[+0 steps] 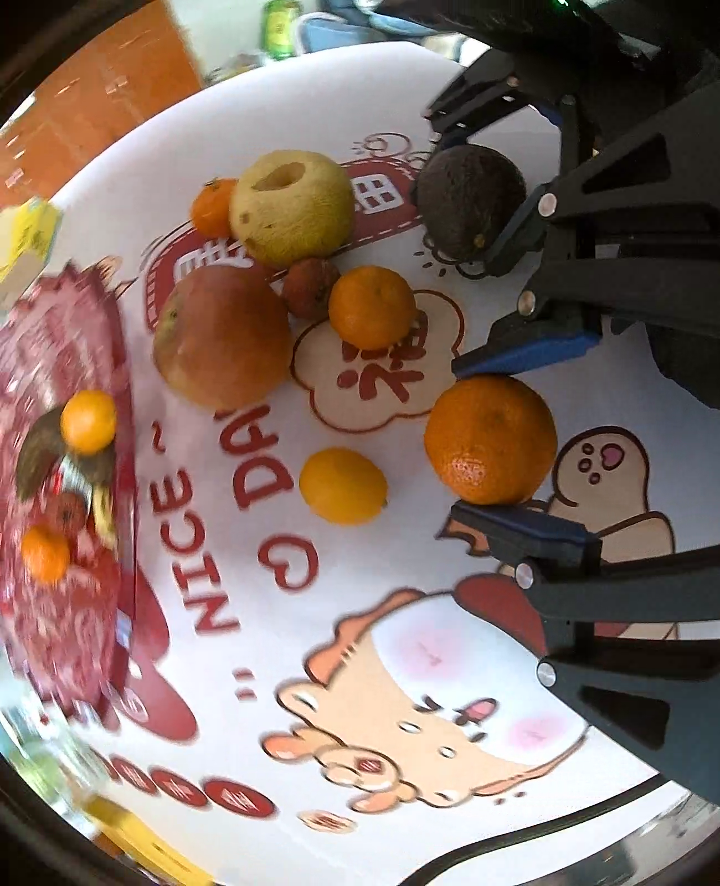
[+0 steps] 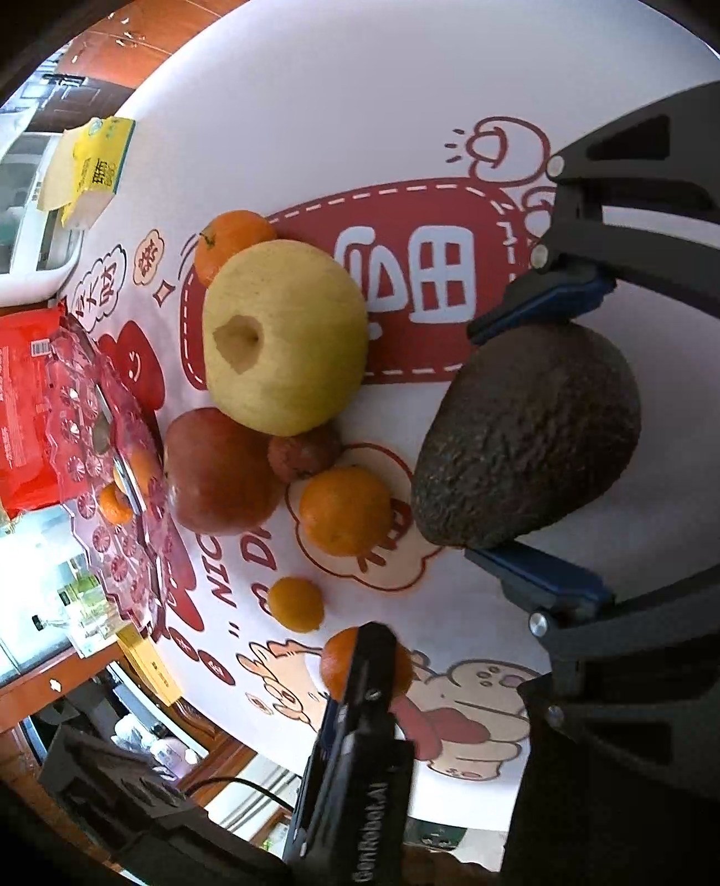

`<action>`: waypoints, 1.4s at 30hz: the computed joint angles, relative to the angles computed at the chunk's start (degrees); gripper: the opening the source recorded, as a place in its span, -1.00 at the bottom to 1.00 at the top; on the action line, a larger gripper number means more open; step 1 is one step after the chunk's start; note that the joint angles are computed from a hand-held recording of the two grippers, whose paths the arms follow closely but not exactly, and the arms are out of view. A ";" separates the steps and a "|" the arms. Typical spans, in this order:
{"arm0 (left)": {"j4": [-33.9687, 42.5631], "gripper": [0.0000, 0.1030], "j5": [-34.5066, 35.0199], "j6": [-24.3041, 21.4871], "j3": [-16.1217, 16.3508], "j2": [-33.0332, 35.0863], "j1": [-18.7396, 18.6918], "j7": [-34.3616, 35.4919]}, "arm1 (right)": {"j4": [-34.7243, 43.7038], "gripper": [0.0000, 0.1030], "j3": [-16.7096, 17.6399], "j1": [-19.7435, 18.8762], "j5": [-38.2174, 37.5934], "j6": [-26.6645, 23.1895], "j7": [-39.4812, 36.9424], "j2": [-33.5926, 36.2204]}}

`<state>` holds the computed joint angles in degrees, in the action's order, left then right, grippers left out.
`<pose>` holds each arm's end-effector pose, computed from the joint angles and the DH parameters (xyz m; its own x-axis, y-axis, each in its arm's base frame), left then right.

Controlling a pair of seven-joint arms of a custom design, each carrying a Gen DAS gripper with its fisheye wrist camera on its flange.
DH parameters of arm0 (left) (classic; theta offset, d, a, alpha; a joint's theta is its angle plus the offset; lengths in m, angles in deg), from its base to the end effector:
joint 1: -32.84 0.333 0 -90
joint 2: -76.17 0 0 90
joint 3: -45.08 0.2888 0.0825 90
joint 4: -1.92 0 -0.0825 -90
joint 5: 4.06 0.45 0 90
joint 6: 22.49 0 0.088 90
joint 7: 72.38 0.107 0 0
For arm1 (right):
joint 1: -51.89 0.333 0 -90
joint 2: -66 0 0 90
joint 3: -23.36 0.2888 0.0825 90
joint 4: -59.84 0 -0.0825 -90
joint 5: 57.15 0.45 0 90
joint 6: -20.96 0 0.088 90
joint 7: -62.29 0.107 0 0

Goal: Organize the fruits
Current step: 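Carry the avocado with the right tool toward the bowl while the left tool carries the orange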

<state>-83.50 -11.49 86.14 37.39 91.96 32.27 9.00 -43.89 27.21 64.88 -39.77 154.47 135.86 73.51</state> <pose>0.7088 -0.1031 0.4897 0.0371 -0.9829 0.1802 -0.9933 -0.0561 -0.1014 0.6604 0.2036 0.4577 0.4292 -0.8858 -0.1766 -0.8485 -0.3284 -0.4150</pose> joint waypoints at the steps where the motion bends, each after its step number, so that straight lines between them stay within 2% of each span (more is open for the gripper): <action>1: -1.27 -0.17 -0.15 0.57 0.24 -1.14 0.18 -0.94 | -0.32 0.38 0.05 -0.13 0.62 -0.16 -0.62 -0.34; 6: -6.73 -0.17 -0.74 3.21 1.28 -6.52 1.33 -4.13 | -1.17 0.38 0.09 -0.41 3.01 -1.02 -3.25 -1.51; 11: -8.78 -0.17 -0.06 5.18 2.41 -10.10 2.67 -6.16 | -1.06 0.38 -0.12 -0.67 5.32 -2.34 -6.91 -2.59; 21: -7.60 -0.17 2.69 11.45 2.82 -12.35 3.24 -9.68 | 6.10 0.38 -0.57 -1.61 9.64 -5.25 -11.23 -1.20; 33: 4.00 -0.17 7.34 15.27 3.40 -6.47 4.15 -9.97 | 21.26 0.38 1.20 -1.93 10.66 -3.27 -14.68 6.86; 42: 19.53 -0.16 10.47 13.69 3.75 4.17 4.30 -8.57 | 36.48 0.38 3.21 -0.41 7.66 -4.26 -12.25 17.18</action>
<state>-63.97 -1.02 99.83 41.14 96.12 36.58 0.43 -7.41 30.42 64.48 -32.11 150.22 123.61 90.68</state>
